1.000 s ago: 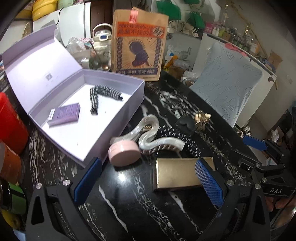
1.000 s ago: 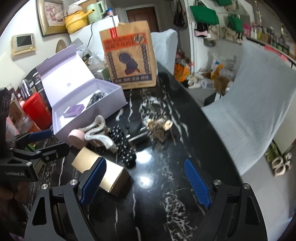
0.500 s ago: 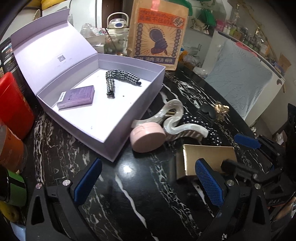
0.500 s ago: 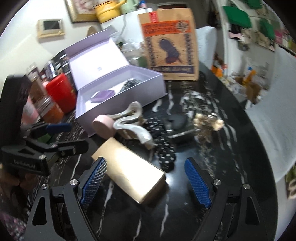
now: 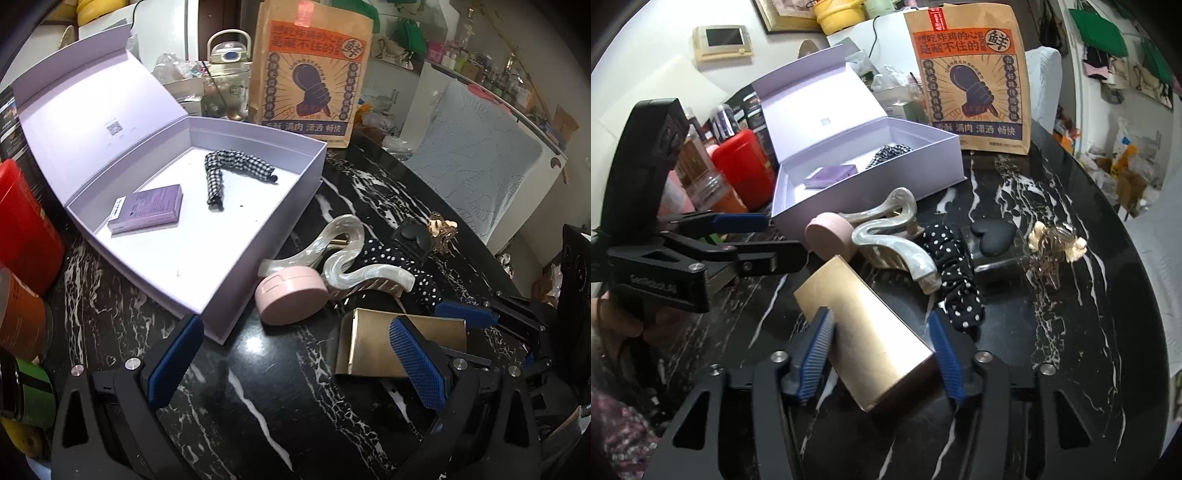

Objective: Organize rigid objects
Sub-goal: 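Grasp the gold box with the right tool, then grasp the pink compact with the left tool while the right tool holds the gold box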

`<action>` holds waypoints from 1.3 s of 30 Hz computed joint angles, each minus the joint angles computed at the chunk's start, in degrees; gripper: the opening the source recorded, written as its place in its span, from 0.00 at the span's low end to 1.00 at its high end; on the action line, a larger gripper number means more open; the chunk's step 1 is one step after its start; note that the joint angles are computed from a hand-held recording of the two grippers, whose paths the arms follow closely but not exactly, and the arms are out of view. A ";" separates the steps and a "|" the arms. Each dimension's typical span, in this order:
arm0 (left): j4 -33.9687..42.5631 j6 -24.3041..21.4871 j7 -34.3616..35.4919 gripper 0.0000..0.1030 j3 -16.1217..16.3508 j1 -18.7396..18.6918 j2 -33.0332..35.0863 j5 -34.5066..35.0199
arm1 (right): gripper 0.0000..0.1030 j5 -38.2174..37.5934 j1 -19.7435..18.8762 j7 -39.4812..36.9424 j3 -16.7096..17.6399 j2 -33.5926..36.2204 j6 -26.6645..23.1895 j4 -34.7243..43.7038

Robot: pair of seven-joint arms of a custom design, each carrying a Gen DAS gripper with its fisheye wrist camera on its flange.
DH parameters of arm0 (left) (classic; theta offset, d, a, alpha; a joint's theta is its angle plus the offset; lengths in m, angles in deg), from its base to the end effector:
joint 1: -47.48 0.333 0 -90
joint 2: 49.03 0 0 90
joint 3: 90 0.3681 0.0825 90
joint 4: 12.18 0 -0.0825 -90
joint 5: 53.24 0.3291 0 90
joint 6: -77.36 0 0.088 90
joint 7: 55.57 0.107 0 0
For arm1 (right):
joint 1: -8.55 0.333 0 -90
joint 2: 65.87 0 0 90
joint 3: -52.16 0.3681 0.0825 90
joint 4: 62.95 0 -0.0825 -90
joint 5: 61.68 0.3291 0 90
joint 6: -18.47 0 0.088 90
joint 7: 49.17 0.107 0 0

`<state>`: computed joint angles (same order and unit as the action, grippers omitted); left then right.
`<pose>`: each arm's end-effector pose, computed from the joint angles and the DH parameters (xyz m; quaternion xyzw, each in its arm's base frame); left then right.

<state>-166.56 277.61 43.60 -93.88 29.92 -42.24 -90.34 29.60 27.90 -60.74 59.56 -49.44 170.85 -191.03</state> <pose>0.4199 -0.0869 0.3680 -0.7202 0.6177 -0.2457 0.1986 0.4779 0.2061 0.3320 -0.8514 0.3514 0.0128 0.3891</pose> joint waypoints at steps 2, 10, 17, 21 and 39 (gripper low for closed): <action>0.60 0.37 1.73 0.99 0.70 -1.31 0.41 -1.78 | 0.43 -0.14 -0.52 0.19 -0.17 -0.27 -1.09 -0.44; -1.18 4.66 -3.78 0.99 -2.46 2.05 0.43 5.35 | 0.40 -0.20 0.20 -1.72 -0.29 -2.40 0.99 -2.53; -0.17 4.10 1.94 0.99 -1.58 -0.64 0.57 -0.73 | 0.60 -2.73 1.33 -0.15 0.49 -0.72 2.64 -1.44; -0.14 4.21 2.65 0.99 -1.48 -0.87 0.67 -2.31 | 0.57 -1.21 2.41 -2.24 1.31 0.35 5.75 -0.92; 3.03 7.55 -7.50 0.91 -0.84 -1.97 7.45 -0.44 | 0.45 -1.44 -1.14 3.02 -1.14 -1.98 7.46 -3.88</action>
<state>-163.54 285.16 36.10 -94.73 27.95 -34.78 -90.78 28.16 26.77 -57.71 58.42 -51.42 178.31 -194.91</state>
